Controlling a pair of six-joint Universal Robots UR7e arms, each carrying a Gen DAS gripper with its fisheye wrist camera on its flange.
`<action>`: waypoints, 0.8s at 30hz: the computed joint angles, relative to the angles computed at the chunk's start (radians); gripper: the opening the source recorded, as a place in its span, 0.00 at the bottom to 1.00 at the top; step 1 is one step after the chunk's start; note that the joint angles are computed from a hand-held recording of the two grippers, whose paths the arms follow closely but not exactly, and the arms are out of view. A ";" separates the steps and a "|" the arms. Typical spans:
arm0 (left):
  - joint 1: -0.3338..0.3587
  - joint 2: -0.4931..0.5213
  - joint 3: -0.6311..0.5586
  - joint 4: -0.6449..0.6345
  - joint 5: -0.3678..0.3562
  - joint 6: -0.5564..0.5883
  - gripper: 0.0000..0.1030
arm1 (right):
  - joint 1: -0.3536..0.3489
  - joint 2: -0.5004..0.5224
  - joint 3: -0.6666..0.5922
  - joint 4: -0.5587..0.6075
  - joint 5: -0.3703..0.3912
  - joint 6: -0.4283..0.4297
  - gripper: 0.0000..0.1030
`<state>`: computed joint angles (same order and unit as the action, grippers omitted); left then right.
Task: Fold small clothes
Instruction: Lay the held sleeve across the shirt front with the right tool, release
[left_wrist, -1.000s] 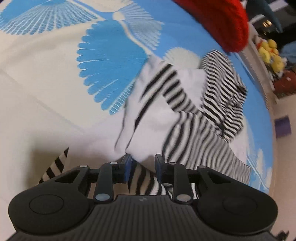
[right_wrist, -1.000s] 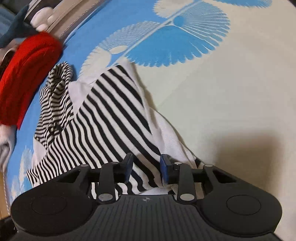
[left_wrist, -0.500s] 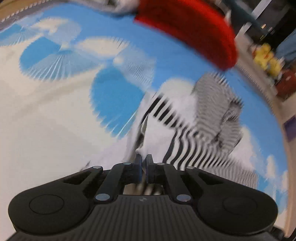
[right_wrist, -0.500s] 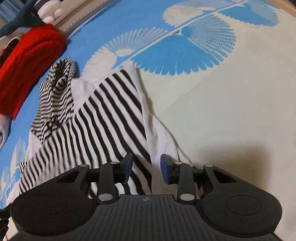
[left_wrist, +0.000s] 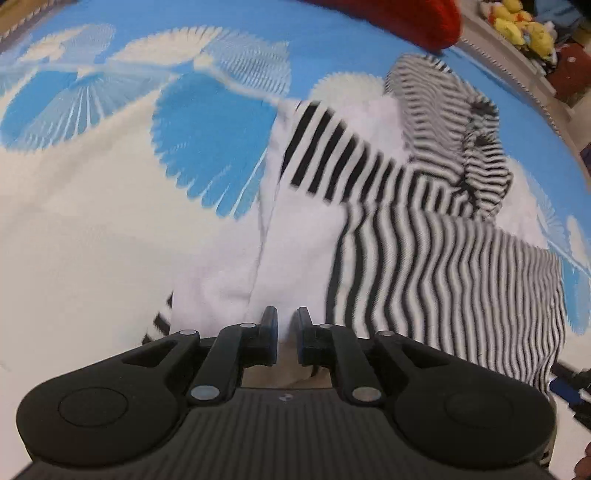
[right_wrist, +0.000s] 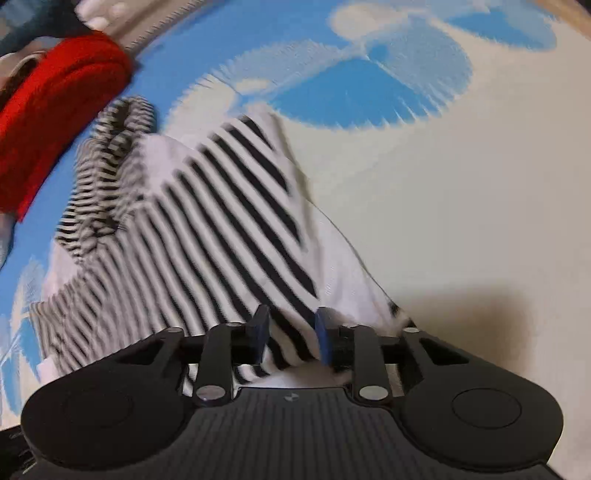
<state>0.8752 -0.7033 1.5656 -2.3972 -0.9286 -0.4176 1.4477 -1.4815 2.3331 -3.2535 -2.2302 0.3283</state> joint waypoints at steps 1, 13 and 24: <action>-0.010 -0.005 0.021 -0.051 0.003 0.040 0.21 | 0.008 -0.001 0.002 -0.031 0.017 -0.019 0.40; -0.035 0.020 0.012 -0.030 0.093 0.087 0.29 | 0.063 0.024 -0.033 -0.019 -0.055 -0.141 0.43; -0.047 0.025 0.017 -0.052 0.103 0.124 0.29 | 0.022 -0.009 -0.044 0.134 0.036 -0.013 0.44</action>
<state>0.8279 -0.6780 1.5829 -2.4489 -0.8254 -0.2932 1.4698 -1.4908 2.2893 -3.1192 -2.1941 0.3149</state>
